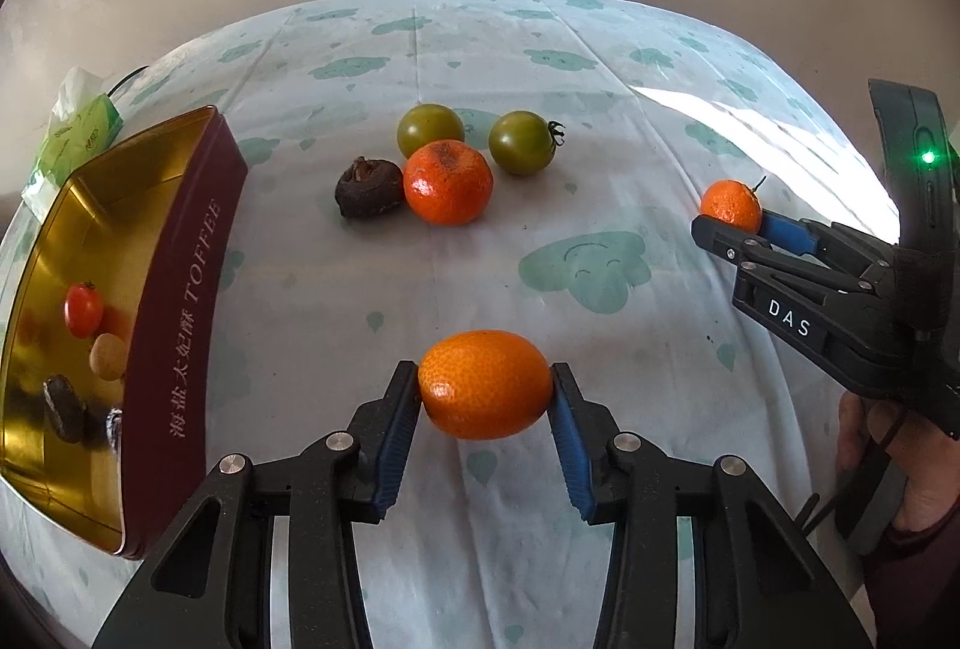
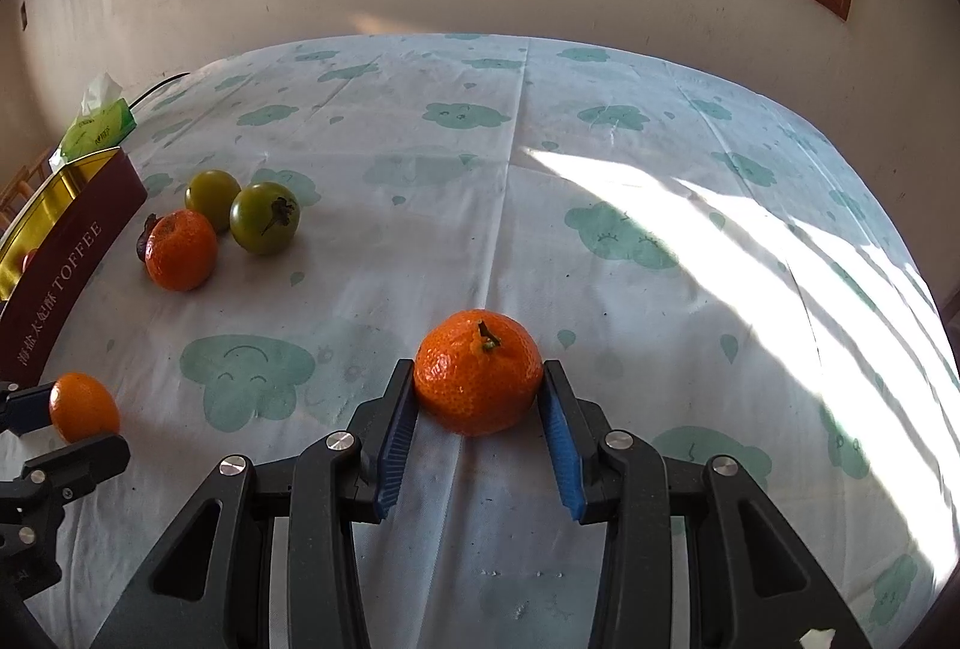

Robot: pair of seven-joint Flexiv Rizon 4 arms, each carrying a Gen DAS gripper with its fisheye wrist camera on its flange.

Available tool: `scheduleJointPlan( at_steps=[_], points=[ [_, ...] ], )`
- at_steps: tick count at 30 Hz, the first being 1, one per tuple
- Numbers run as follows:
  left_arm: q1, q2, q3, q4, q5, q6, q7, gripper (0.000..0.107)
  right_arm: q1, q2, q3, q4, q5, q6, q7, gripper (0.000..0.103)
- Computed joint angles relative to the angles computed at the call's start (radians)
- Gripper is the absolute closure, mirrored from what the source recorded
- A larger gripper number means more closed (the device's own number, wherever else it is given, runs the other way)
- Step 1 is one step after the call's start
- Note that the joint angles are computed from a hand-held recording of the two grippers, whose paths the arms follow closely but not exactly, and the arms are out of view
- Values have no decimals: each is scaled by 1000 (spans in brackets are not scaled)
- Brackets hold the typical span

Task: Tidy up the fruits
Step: 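Grasp a mandarin orange with the right gripper while the left gripper grasps another mandarin, then lower the mandarin into the gold tin with the left gripper while the right gripper holds its mandarin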

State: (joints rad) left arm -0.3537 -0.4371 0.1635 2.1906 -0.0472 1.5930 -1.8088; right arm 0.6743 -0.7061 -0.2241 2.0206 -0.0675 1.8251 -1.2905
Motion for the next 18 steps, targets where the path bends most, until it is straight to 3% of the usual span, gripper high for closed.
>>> scheduleJointPlan(
  at_steps=[5, 9, 12, 15, 18],
  points=[
    [45, 64, -2, 59, -7, 43, 5, 63, 3, -1, -3, 0, 2, 0, -1, 65],
    [-24, 100, 142, 84, 16, 53, -29, 63, 2, -1, -2, -1, 2, -1, -2, 65],
    [-22, 121, 208, 109, 20, 60, -57, 63, 4, -1, -4, 0, 2, -1, -2, 65],
    [49, 139, 196, 147, 6, 74, -60, 63, 5, -2, -5, -1, 3, -1, -2, 65],
    [53, 132, 231, 169, 5, 74, -72, 63, 4, -1, -3, -1, 3, -1, -2, 65]
  ],
)
